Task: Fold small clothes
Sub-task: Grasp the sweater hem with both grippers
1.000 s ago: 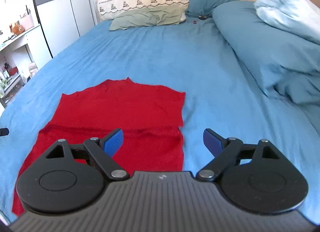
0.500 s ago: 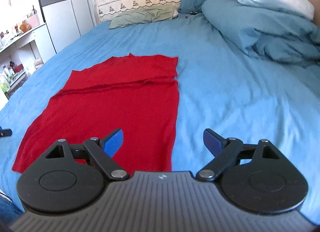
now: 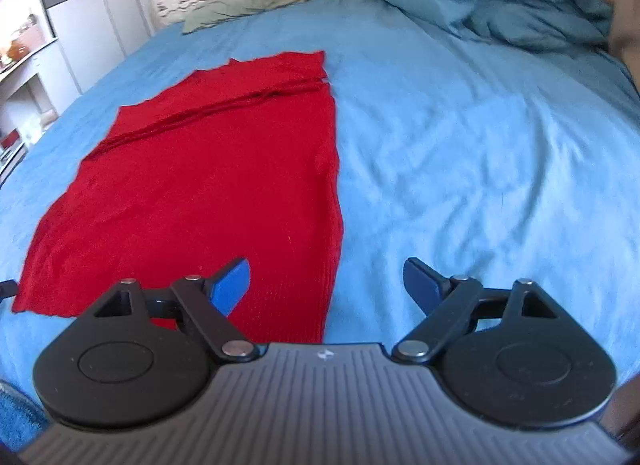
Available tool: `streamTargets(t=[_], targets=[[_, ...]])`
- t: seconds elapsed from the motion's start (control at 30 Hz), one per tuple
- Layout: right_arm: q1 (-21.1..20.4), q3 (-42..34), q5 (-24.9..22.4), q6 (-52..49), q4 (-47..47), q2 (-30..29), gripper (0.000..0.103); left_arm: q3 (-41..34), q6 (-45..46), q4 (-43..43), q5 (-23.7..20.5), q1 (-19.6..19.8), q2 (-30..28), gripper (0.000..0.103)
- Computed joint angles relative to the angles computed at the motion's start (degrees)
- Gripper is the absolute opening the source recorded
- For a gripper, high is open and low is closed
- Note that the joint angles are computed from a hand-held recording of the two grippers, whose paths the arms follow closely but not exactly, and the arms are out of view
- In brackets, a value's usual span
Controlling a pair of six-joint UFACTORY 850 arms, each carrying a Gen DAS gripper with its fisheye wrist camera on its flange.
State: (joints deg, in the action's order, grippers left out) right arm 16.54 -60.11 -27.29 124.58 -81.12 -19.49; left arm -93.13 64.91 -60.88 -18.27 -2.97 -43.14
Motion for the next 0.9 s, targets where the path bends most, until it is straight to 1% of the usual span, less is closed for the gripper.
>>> streamTargets(t=[0.13,0.17,0.2,0.27,0.3,0.37,0.47,0.53,0.6,0.63,0.67,0.7,0.73,0.77,0.9], targets=[[0.06,0.02,1.43,4.32,-0.98,-1.84,0.084,0.01,0.59,-1.43,0.29,0.09,-0.65,0.071],[0.08,-0.16,1.68,4.15,-0.47,-2.26,0.081,-0.02,0.92,-1.74,0.29,0.13,-0.83,0.066],[0.26,-0.15,1.63,4.49,-0.49,-2.54,0.08,-0.12,1.03,-1.7,0.4,0.14,-1.02,0.062],[0.92,-0.14,0.83,5.04,-0.85,-3.04,0.076,0.16,2.47,-3.1,0.76,0.15,-1.03,0.061],[1.21,-0.24,0.43,4.78,-0.68,-3.33,0.075,0.33,3.57,-4.25,0.91,0.07,-1.03,0.059],[1.41,-0.4,0.29,4.56,-0.66,-3.76,0.072,0.8,5.48,-5.72,0.93,-0.04,-0.87,0.053],[1.43,-0.77,0.04,3.57,-0.51,-4.38,0.07,1.46,7.32,-6.6,1.59,-0.43,-0.65,0.047],[1.6,-1.35,-0.43,3.11,-0.31,-5.03,0.068,1.65,7.73,-6.41,1.83,-0.66,-0.65,0.041],[1.94,-1.91,-1.32,2.41,-0.15,-5.77,0.06,1.74,8.2,-6.05,1.65,-0.81,-0.6,0.029],[2.24,-2.18,-1.72,2.21,-0.48,-6.18,0.052,1.75,8.68,-5.82,1.58,-0.89,-0.55,0.025],[2.45,-2.34,-1.97,2.2,-1.13,-6.46,0.044,1.72,8.95,-5.53,1.42,-0.93,-0.51,0.011],[2.73,-2.59,-2.36,1.9,-1.56,-6.75,0.039,1.73,8.79,-5.09,1.38,-1.01,-0.4,0.009],[2.86,-2.74,-2.45,2.04,-2.11,-6.83,0.026,1.78,8.42,-4.63,1.59,-1.08,-0.28,0.009],[2.88,-2.76,-2.27,2.47,-2.8,-6.8,0.024,1.7,7.79,-4.04,1.54,-1.08,-0.27,0.009],[2.6,-2.02,-1.97,4.73,-4.59,-5.91,0.023,1.5,7.4,-4.14,0.32,-0.56,0.14,0.008]])
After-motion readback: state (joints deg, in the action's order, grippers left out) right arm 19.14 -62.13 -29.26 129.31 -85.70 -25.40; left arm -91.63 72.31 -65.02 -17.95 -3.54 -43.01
